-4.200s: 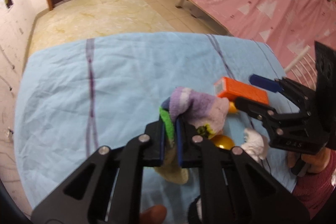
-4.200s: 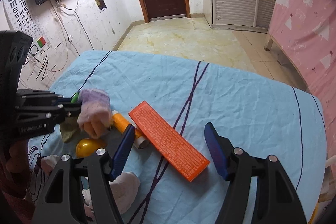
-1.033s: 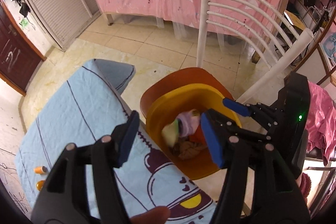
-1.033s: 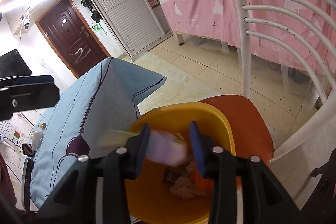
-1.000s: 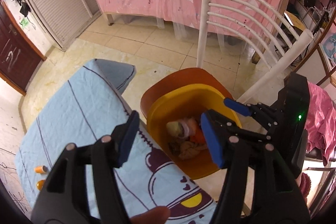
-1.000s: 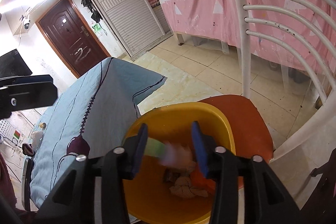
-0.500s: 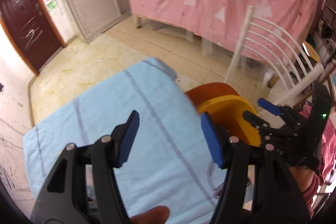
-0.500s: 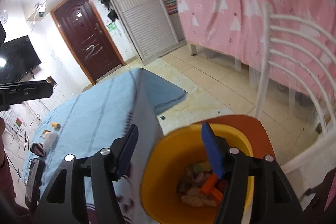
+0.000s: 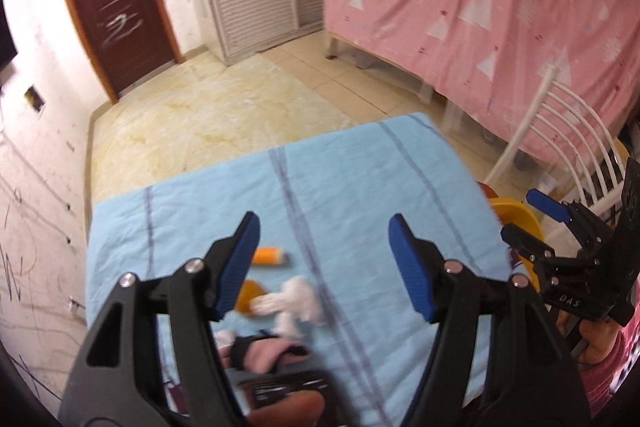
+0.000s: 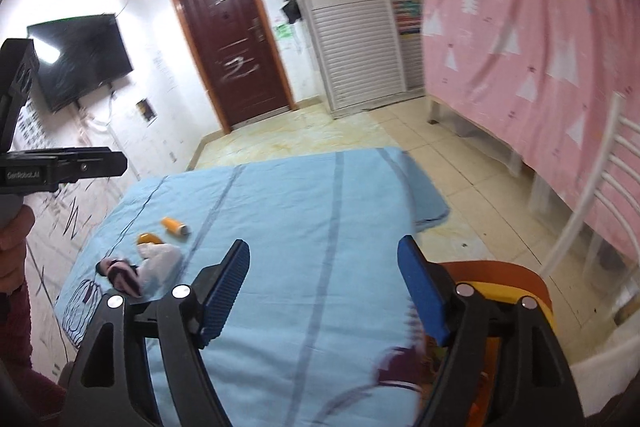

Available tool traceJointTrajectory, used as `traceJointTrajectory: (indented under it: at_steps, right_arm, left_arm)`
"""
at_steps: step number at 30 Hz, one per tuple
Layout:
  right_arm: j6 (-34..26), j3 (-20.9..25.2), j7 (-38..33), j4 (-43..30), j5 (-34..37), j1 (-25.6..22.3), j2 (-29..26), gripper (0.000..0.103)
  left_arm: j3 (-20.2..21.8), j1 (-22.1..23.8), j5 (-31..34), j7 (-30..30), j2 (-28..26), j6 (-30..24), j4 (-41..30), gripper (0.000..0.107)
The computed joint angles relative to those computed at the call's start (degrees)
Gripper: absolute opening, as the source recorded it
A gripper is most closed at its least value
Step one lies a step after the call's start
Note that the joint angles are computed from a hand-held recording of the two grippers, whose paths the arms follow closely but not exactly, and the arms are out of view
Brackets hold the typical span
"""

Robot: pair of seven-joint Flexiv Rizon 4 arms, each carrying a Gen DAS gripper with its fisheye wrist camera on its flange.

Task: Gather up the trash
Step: 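Move both open tools back over the bedsheet clutter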

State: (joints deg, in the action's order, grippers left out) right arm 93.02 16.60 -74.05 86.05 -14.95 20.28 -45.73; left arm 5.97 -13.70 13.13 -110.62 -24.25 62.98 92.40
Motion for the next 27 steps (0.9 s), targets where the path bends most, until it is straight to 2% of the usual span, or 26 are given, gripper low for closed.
traceJointTrajectory:
  at_steps: [8,13,17,22,27]
  right_arm:
    - [-5.5,2.0,-2.8,-5.3,-0.9,3.6,-2.4,0.071]
    - [-8.7,2.8,-5.3,-8.3,0.1,5.5,-3.8,0.071]
    - [-12.2,2.6,-7.0,-12.0,1.1,7.7,-5.3,0.071]
    - [-15.8,2.8,-9.5,-16.0,3.0,9.6,-7.3,0.071]
    - [-19.9,2.9,-11.8,-20.5,5.1,11.5,-9.6,0.071]
  left_arm:
    - [0.0,3.8,-2.4,1.1,3.4,3.5,7.4,0.065]
    - [-1.4,6.4,-6.1,4.2,4.9,6.9,12.3,0.065]
    - [-3.8,9.2,-11.6,10.3,6.4,10.8,18.1,0.075]
    - [-6.5,11.4,-18.6,17.9,7.5,14.2,24.7,0.082]
    - [-8.6,12.1,-24.6,23.1,7.2,17.2,28.4,0.093]
